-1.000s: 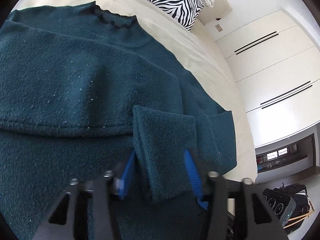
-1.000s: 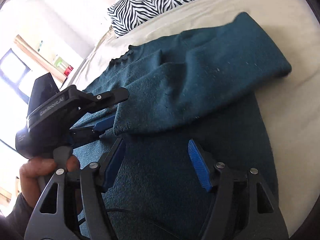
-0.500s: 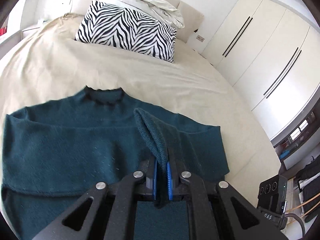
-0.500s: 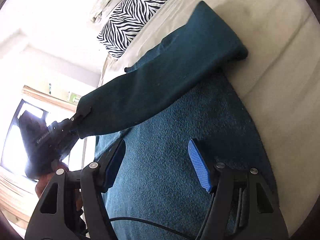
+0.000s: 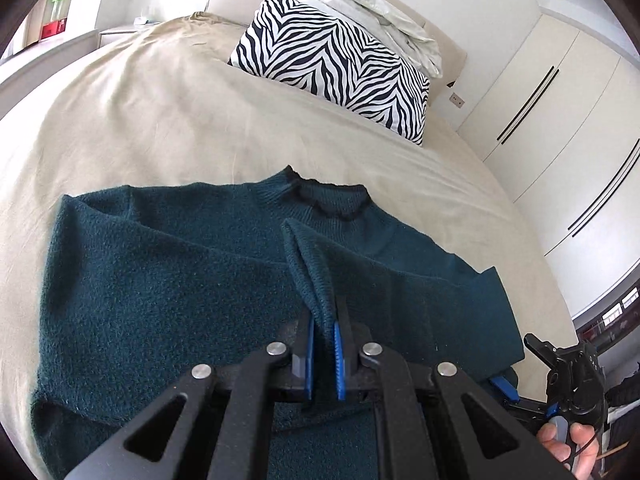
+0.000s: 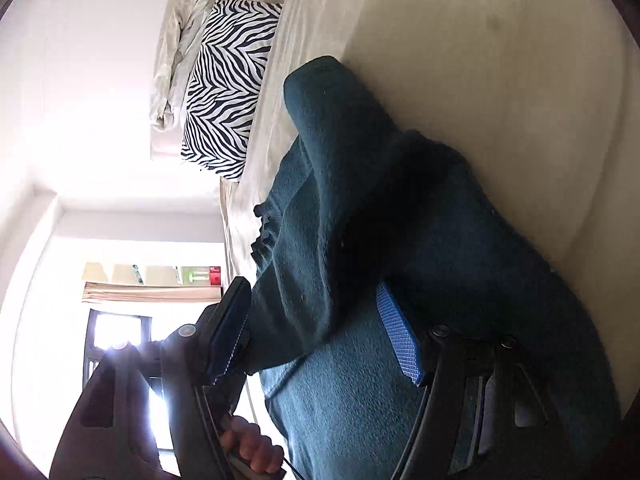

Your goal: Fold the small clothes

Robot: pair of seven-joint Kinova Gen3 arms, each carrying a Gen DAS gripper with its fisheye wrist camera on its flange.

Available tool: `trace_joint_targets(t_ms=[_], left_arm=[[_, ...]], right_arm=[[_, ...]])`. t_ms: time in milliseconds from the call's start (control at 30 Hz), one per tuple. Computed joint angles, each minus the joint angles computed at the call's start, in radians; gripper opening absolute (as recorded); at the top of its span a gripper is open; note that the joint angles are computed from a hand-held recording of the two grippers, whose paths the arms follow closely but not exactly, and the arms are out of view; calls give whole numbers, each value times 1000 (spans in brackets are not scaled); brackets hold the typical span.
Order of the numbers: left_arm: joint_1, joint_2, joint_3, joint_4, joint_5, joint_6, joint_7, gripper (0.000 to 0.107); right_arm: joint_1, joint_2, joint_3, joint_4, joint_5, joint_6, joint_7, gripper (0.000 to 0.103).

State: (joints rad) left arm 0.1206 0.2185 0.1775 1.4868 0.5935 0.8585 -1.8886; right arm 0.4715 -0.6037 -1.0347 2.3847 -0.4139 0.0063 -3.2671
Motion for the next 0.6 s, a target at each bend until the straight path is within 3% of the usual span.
trace_joint_targets(t_ms=[167, 300, 467, 600], left_arm=[[-17, -8, -9, 20, 17, -30, -4, 9], [-13, 12, -12, 24, -6, -24, 20, 9], [-23, 34, -10, 41, -12, -26, 34, 10], [-46, 34, -1, 73, 23, -42, 4, 10]], right_arm=[[101, 30, -30, 43, -2, -119, 12, 64], [138, -31, -44, 94, -53, -172, -3, 64], [152, -139, -50, 115, -80, -131, -24, 60], [151, -141, -58, 136, -66, -148, -52, 54]])
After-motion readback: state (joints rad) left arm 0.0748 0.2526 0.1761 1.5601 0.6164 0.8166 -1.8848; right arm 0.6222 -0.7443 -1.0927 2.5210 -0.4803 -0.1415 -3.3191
